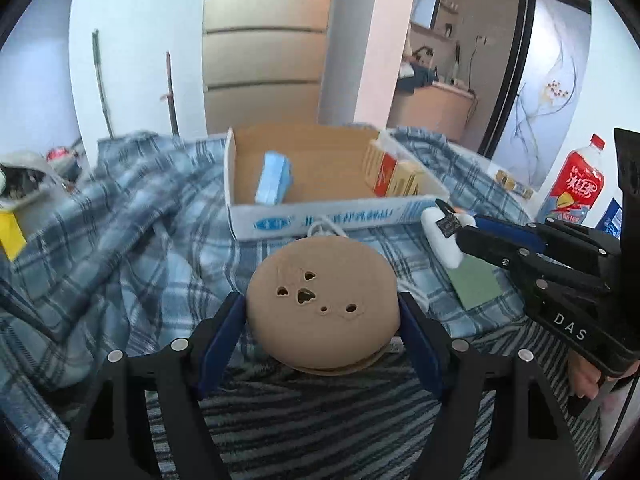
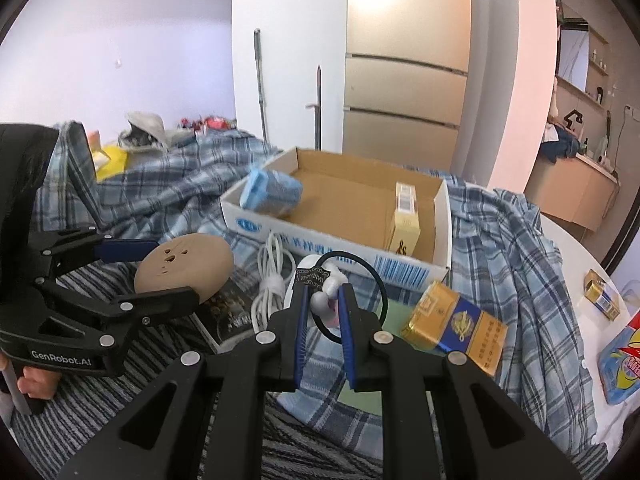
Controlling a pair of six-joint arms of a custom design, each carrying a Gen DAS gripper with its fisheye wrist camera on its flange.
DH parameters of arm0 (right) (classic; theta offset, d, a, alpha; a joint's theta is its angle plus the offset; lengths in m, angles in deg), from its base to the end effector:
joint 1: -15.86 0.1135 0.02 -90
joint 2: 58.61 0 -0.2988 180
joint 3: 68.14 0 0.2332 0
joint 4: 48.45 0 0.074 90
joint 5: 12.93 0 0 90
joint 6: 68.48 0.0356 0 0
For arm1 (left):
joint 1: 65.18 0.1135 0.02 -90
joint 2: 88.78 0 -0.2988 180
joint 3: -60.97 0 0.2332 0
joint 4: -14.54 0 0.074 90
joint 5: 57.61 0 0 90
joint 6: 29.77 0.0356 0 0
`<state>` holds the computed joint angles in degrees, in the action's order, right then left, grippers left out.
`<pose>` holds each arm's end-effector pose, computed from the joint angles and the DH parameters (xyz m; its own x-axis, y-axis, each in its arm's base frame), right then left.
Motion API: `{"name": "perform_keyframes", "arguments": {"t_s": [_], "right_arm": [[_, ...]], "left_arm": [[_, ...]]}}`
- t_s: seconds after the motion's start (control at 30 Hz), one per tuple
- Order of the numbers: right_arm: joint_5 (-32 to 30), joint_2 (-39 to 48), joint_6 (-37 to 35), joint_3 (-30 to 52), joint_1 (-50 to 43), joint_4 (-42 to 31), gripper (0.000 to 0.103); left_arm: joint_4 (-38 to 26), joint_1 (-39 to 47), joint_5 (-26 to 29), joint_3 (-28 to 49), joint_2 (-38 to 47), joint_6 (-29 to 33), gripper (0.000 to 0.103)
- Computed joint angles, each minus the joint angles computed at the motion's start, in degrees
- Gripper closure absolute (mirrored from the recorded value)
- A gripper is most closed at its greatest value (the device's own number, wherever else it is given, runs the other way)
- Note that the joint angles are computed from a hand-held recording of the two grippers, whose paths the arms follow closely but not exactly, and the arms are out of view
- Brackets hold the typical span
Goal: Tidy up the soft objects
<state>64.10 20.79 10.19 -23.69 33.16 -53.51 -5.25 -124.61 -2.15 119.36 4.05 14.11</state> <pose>0.2262 0.0788 0.2037 -0.5127 -0.3602 -0.7794 -0.5657 0.8246 -0.0090 0.1636 -0.2373 0.1962 -0.6758 -0.0234 -0.7368 0.0773 0.9917 -0.1025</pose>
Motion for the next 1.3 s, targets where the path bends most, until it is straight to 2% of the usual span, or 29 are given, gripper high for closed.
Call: {"name": "perform_keyframes", "arguments": {"t_s": [0.17, 0.33, 0.43, 0.57, 0.67, 0.8, 0.9, 0.97, 1.1, 1.2, 1.3], "right_arm": [[-2.09, -3.27, 1.80, -2.79, -1.34, 5.20, 0.088], [-3.19, -7.62, 4.19, -7.20, -2.53, 13.66, 0.088], [-2.69, -9.72, 5.31, -9.91, -2.42, 18.97, 0.088], [-2.61, -11.85, 5.48, -12.23, -2.42, 23.22, 0.088], [-2.96, -12.60, 5.59, -13.52, -2.61, 26.07, 0.088], [-3.08, -13.31, 6.03, -14.45, -3.04, 28.01, 0.088], [-3.91, -13.62, 6.51, -14.35, -3.69, 28.15, 0.088], [-4.93, -14.70, 6.53, -14.44, -4.72, 27.87, 0.088], [-5.39, -17.05, 7.17, -14.03, -5.95, 27.05, 0.088], [-3.45, -18.44, 6.96, -13.71, -5.40, 26.07, 0.088], [-4.23, -19.47, 7.16, -13.14, -6.25, 24.31, 0.088]], "left_arm": [[1.77, -5.10, -10.65, -0.54, -1.85, 2.01, 0.026], [5.86, -10.79, -23.05, -1.74, -2.88, 5.27, 0.026], [10.08, -14.61, -31.52, -2.81, -2.90, 8.58, 0.026], [16.20, -17.46, -38.02, -4.33, -2.43, 13.05, 0.026], [14.90, -18.45, -40.11, -3.50, -1.78, 11.91, 0.026], [13.89, -18.46, -39.89, -3.76, -2.60, 10.50, 0.026], [11.22, -19.08, -39.73, -3.28, -3.78, 7.84, 0.026], [8.36, -19.99, -41.86, -1.94, -3.54, 6.98, 0.026], [8.68, -20.60, -42.89, -0.75, -3.73, 8.10, 0.026], [9.91, -20.61, -41.92, -0.29, -4.44, 9.61, 0.026], [9.44, -21.07, -43.65, 1.09, -5.15, 11.22, 0.026]]}}
